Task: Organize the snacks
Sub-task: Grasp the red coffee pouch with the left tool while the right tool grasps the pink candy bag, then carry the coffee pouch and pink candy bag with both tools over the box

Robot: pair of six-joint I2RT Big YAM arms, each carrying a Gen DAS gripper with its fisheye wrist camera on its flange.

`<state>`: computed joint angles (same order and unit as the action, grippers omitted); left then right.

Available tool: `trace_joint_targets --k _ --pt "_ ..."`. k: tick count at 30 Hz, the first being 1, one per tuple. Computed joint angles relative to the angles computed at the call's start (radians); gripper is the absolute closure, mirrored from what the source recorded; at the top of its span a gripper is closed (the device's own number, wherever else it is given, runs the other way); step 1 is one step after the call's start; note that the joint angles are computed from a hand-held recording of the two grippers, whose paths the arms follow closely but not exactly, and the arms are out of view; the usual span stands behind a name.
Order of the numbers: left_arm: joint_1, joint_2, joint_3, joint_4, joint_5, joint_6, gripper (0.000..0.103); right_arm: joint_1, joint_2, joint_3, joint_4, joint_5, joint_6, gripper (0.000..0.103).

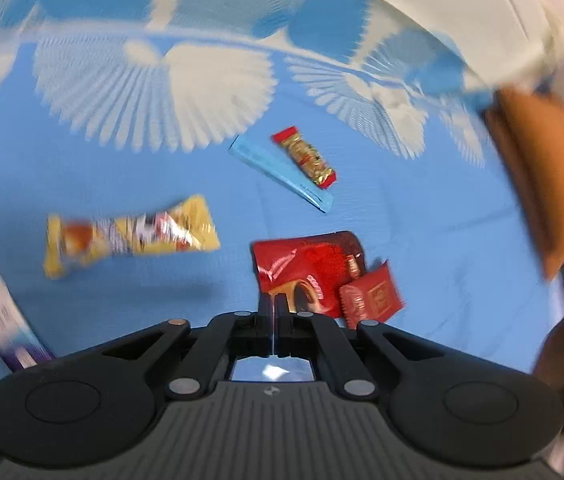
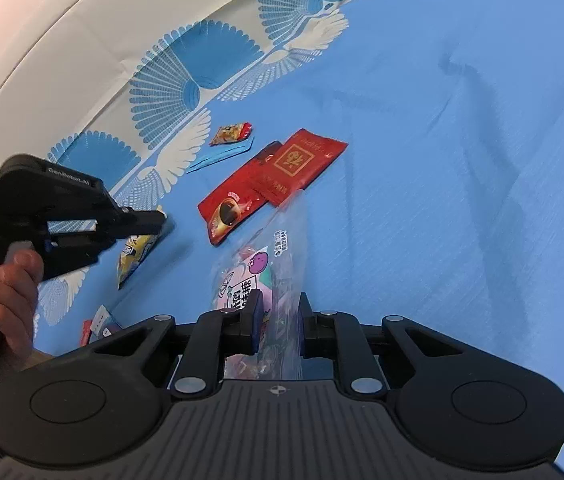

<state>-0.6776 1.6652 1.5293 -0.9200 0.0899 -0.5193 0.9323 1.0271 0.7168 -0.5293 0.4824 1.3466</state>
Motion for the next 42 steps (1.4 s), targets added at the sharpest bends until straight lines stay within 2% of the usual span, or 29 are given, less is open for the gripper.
trace_joint_targets --k 1,2,3,4,6,7,8,10,12,14,17,19,23,26,28,30,34,37,40,42 --pt "-0.013 0.021 0.032 -0.023 -0.034 0.074 0.067 0.003 -0.012 0.001 -0.03 0.008 0.019 0.085" --pt "-0.023 0.039 0.061 -0.05 -0.056 0.14 0.043 0.005 -0.017 0.006 -0.068 0.017 0.037 0.085" --pt "-0.033 0.051 0.078 -0.06 -0.076 0.192 0.003 0.005 -0.023 0.012 -0.116 0.026 0.056 0.085" --pt "-0.046 0.054 0.08 -0.046 -0.117 0.242 0.0 0.002 -0.028 0.017 -0.168 0.034 0.079 0.084" --pt "-0.065 0.075 0.106 -0.038 -0.179 0.37 0.0 -0.015 -0.026 0.034 -0.286 0.043 0.123 0.08" --pt "-0.071 0.097 0.136 -0.057 -0.189 0.421 0.0 -0.027 -0.021 0.044 -0.339 0.044 0.129 0.072" --pt "-0.074 0.123 0.17 -0.079 -0.193 0.455 0.0 -0.036 -0.025 0.044 -0.351 0.041 0.119 0.063" --pt "-0.082 0.165 0.219 -0.101 -0.193 0.524 0.0 -0.053 -0.045 0.036 -0.321 0.03 0.059 0.027" --pt "-0.092 0.205 0.256 -0.117 -0.215 0.601 0.0 -0.058 -0.039 0.043 -0.286 0.016 -0.033 0.017" --pt "-0.103 0.251 0.299 -0.147 -0.242 0.653 0.0 -0.066 0.006 0.07 -0.25 -0.029 -0.147 0.013" --pt "-0.113 0.299 0.329 -0.165 -0.27 0.702 0.0 -0.075 0.088 0.113 -0.209 -0.099 -0.245 0.01" --pt "-0.115 0.323 0.341 -0.165 -0.259 0.725 0.0 -0.072 0.153 0.145 -0.19 -0.112 -0.298 0.0" --pt "-0.115 0.362 0.392 -0.206 -0.2 0.674 0.0 -0.027 0.252 0.2 -0.23 0.016 -0.379 0.0" --pt "-0.116 0.359 0.382 -0.188 -0.189 0.677 0.0 -0.012 0.254 0.188 -0.212 0.054 -0.381 0.0" --pt "-0.104 0.376 0.41 -0.219 -0.159 0.672 0.0 -0.01 0.249 0.182 -0.201 0.053 -0.387 0.0" --pt "-0.093 0.403 0.465 -0.281 -0.14 0.678 0.0 -0.013 0.236 0.18 -0.208 0.032 -0.4 0.0" --pt "-0.069 0.431 0.514 -0.332 -0.102 0.766 0.0 -0.014 0.21 0.154 -0.186 0.011 -0.421 0.0" --pt "-0.063 0.476 0.587 -0.393 -0.088 0.793 0.0 -0.015 0.213 0.155 -0.184 0.007 -0.419 0.0" --pt "-0.07 0.506 0.637 -0.421 -0.099 0.813 0.0 -0.016 0.221 0.161 -0.187 0.008 -0.413 0.0" --pt "-0.072 0.502 0.629 -0.403 -0.102 0.795 0.0 -0.011 0.237 0.172 -0.193 0.021 -0.417 0.0"
